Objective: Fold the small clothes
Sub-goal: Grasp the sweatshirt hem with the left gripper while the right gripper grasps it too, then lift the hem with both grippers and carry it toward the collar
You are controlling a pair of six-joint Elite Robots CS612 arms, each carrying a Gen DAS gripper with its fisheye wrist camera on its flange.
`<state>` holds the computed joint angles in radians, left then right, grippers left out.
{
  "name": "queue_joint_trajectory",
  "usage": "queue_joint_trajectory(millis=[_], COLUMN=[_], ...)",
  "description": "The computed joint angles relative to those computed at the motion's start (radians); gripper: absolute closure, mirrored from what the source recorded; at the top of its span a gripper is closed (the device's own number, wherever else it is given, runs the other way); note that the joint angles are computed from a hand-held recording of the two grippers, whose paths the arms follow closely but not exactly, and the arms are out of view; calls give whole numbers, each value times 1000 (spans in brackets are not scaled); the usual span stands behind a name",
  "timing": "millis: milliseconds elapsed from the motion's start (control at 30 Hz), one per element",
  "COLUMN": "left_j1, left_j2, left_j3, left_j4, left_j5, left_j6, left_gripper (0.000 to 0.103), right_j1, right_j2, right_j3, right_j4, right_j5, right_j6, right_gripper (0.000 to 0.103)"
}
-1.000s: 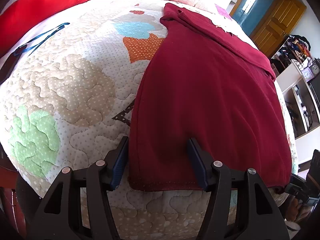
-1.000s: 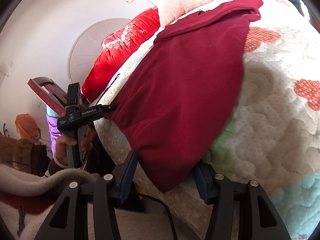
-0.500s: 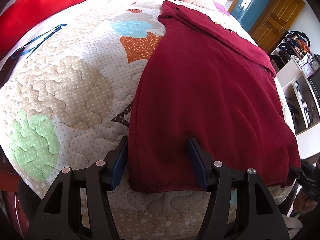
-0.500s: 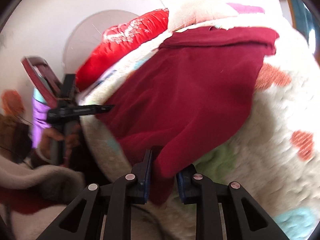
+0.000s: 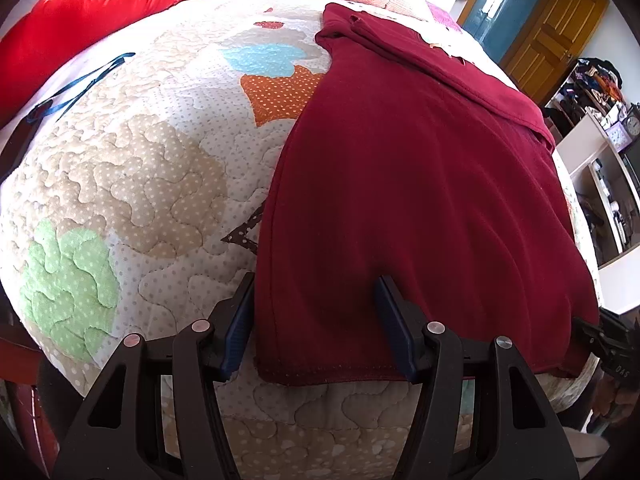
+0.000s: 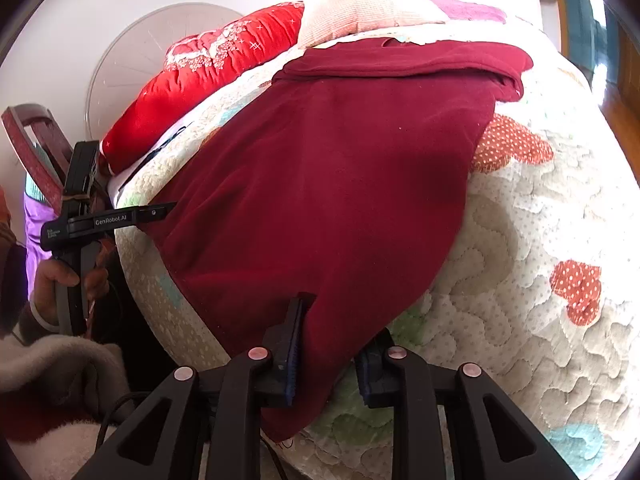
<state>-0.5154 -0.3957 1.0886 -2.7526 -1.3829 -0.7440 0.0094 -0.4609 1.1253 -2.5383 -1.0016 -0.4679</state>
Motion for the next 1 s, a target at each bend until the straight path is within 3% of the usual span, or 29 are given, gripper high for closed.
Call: queue_joint_trajectory(millis=[133, 367, 500, 600, 800, 900, 1000], left_j1=[-1, -4, -4, -6, -2, 5, 7], left_j2=[-2, -8, -13, -14, -22, -28, -33], left_j3=[5, 15, 21, 22, 26, 39, 44], left_j4=[-3, 2, 2, 8, 22, 6, 9], left_j5=[2, 6, -1, 8, -19, -46, -54], left_j6=[-3, -8, -10, -19, -26, -40, -41], left_gripper=[44, 44, 43, 43, 43, 43, 43], right_j1=[1, -5, -16, -23, -8, -4, 8], right_j2=[-12, -47, -95, -120, -123, -108, -104], right_j3=[12, 74, 160, 209, 250, 224, 206], right_j4=[13, -42, -140, -192, -272, -232, -166], right_j5=[-15, -48, -49, 4, -8, 4, -43], right_j6=[-42, -97, -198, -255, -428, -498, -606], right_gripper=[66, 65, 65, 65, 65, 65, 59])
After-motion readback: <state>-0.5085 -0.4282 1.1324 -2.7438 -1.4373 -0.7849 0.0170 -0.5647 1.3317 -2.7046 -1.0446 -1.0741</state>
